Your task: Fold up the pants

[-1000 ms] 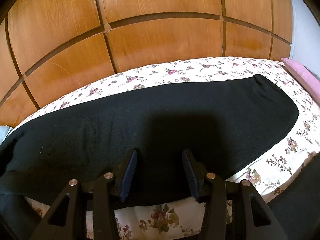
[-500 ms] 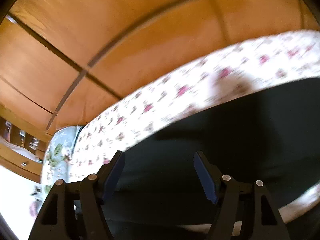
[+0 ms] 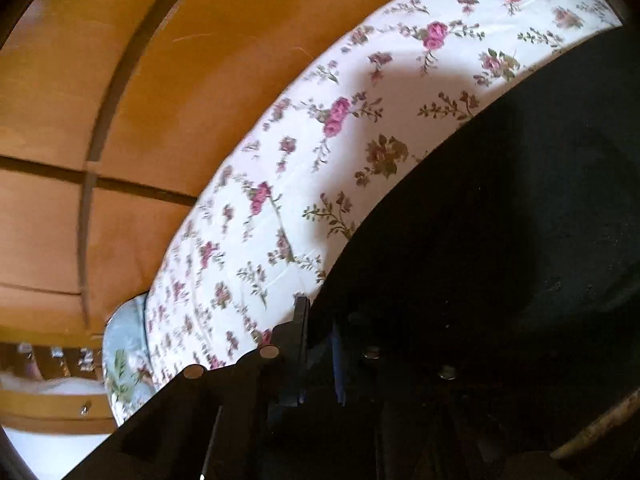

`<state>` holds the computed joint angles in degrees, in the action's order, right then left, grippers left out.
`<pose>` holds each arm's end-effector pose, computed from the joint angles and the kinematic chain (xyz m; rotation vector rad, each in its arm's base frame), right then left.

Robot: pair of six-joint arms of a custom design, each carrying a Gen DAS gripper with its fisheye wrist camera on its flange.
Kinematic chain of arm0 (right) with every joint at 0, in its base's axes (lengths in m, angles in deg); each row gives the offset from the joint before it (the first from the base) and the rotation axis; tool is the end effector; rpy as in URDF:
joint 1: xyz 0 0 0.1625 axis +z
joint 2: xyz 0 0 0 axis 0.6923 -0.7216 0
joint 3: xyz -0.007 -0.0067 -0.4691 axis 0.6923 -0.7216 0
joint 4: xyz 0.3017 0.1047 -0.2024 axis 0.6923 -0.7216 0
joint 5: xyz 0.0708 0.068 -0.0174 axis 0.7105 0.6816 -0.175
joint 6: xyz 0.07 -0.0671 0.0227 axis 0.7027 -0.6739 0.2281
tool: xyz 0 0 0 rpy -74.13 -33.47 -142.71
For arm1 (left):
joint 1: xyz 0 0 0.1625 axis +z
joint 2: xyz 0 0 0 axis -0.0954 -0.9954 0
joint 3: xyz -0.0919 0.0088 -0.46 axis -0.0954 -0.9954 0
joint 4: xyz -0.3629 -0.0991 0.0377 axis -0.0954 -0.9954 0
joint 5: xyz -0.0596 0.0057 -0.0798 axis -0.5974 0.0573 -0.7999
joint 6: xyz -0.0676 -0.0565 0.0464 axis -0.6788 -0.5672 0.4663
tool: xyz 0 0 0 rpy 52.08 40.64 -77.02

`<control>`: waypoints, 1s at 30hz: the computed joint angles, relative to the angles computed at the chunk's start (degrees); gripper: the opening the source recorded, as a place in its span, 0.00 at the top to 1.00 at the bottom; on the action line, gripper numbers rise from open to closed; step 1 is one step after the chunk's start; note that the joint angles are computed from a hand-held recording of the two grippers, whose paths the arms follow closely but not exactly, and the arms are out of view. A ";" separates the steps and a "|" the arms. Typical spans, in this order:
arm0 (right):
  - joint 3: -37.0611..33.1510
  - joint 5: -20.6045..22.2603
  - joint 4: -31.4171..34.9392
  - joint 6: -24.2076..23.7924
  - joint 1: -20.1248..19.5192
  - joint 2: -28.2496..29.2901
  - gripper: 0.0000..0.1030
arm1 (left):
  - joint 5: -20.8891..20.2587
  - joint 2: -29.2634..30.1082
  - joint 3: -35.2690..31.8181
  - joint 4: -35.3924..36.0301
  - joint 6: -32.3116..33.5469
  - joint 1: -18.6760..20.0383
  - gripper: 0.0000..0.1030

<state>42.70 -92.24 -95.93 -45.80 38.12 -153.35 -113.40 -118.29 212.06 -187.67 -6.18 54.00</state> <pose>0.0169 -0.6395 0.3685 -0.7999 -2.6724 0.9582 -0.2027 -0.5002 0.1066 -0.0680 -2.8523 1.2654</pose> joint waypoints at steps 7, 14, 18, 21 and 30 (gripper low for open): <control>10.69 11.21 -6.33 -11.04 -0.13 -9.91 0.91 | -2.03 -1.79 4.35 -13.46 -3.39 -2.18 0.89; 28.42 22.48 -14.60 -21.41 -4.00 -22.07 0.91 | -3.39 -4.31 11.31 -22.87 -5.65 -4.17 0.89; 38.63 27.30 -22.09 -25.58 -6.52 -25.89 0.91 | -0.94 -4.23 16.67 -27.89 -8.26 -4.95 0.89; 45.58 30.03 -29.15 -29.00 -8.63 -26.23 0.91 | 2.39 -4.07 20.09 -28.54 -9.39 -5.93 0.89; 55.64 30.36 -42.97 -34.70 -16.00 -18.42 0.92 | 4.30 1.63 27.11 -38.01 -15.84 -7.99 0.68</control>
